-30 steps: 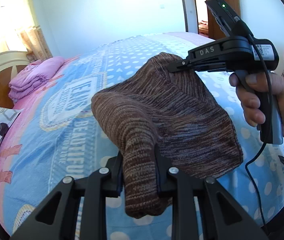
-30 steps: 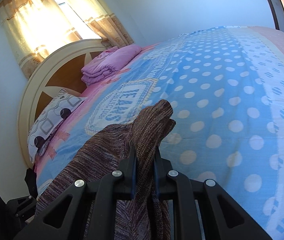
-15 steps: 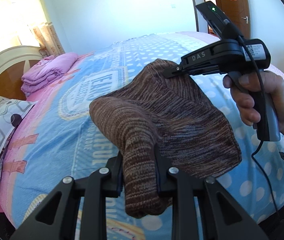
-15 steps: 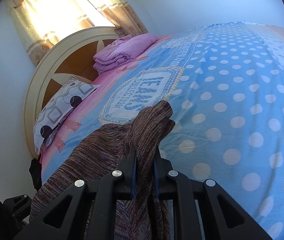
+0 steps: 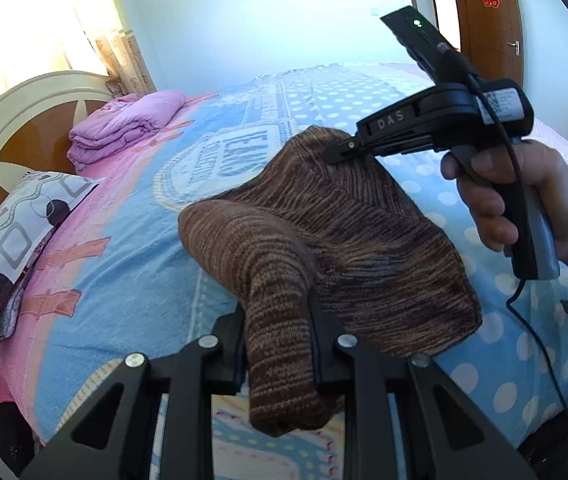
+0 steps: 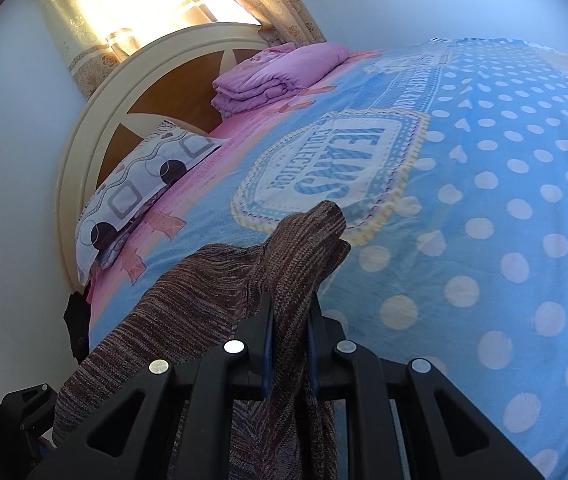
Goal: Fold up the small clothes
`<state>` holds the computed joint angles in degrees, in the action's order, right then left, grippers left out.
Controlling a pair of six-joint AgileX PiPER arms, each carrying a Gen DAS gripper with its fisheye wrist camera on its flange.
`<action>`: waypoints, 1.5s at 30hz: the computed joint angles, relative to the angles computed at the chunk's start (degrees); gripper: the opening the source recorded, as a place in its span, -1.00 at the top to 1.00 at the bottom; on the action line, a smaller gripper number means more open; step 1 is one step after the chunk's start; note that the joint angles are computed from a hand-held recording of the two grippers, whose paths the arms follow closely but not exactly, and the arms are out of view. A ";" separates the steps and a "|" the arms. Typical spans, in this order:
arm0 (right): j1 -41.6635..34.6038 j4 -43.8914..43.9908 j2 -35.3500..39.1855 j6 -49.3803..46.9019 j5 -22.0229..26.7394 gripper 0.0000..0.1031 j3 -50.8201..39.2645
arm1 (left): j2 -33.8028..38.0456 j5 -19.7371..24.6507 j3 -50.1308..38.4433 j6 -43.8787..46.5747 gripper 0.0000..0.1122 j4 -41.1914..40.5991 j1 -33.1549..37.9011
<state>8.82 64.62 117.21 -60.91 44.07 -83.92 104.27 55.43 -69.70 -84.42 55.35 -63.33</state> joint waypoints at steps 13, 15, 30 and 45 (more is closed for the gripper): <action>5.57 -6.81 5.50 8.51 -1.11 0.74 -6.98 | -0.92 -2.53 8.12 -5.00 0.55 -0.08 0.90; 5.72 -6.99 6.33 9.04 -0.99 0.74 -7.67 | -0.42 -3.22 8.75 -6.05 0.55 -0.14 0.93; 4.93 -10.40 11.24 13.56 -1.65 0.66 -10.29 | 3.05 -2.71 7.73 -9.73 -0.21 -1.01 1.02; 5.16 13.42 -12.77 -20.87 -5.65 0.33 24.23 | -0.11 9.55 11.18 -18.69 -0.77 8.86 2.30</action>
